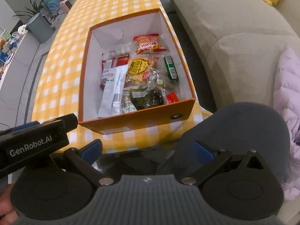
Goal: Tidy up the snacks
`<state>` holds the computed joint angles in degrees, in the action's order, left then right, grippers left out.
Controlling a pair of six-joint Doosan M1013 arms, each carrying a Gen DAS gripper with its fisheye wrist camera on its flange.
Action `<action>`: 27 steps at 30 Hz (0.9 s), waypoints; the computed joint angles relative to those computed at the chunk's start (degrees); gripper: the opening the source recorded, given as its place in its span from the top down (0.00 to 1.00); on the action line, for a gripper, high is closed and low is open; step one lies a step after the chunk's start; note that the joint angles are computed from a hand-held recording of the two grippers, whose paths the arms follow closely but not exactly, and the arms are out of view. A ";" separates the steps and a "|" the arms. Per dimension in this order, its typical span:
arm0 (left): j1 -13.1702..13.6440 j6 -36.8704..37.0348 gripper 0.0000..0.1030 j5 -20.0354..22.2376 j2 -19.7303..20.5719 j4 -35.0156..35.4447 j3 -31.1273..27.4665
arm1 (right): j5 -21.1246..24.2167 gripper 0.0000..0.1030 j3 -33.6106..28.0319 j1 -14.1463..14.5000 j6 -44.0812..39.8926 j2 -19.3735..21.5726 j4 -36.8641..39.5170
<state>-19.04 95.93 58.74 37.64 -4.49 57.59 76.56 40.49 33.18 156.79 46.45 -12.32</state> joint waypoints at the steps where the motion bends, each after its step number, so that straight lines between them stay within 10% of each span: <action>1: 0.04 0.34 0.13 -0.21 -0.05 0.10 -0.02 | 0.15 0.03 -0.29 0.04 -0.06 0.07 -0.11; 27: 0.69 1.80 0.13 -0.15 -0.81 -2.51 0.44 | 10.07 0.03 -12.58 2.24 -6.00 5.18 -6.86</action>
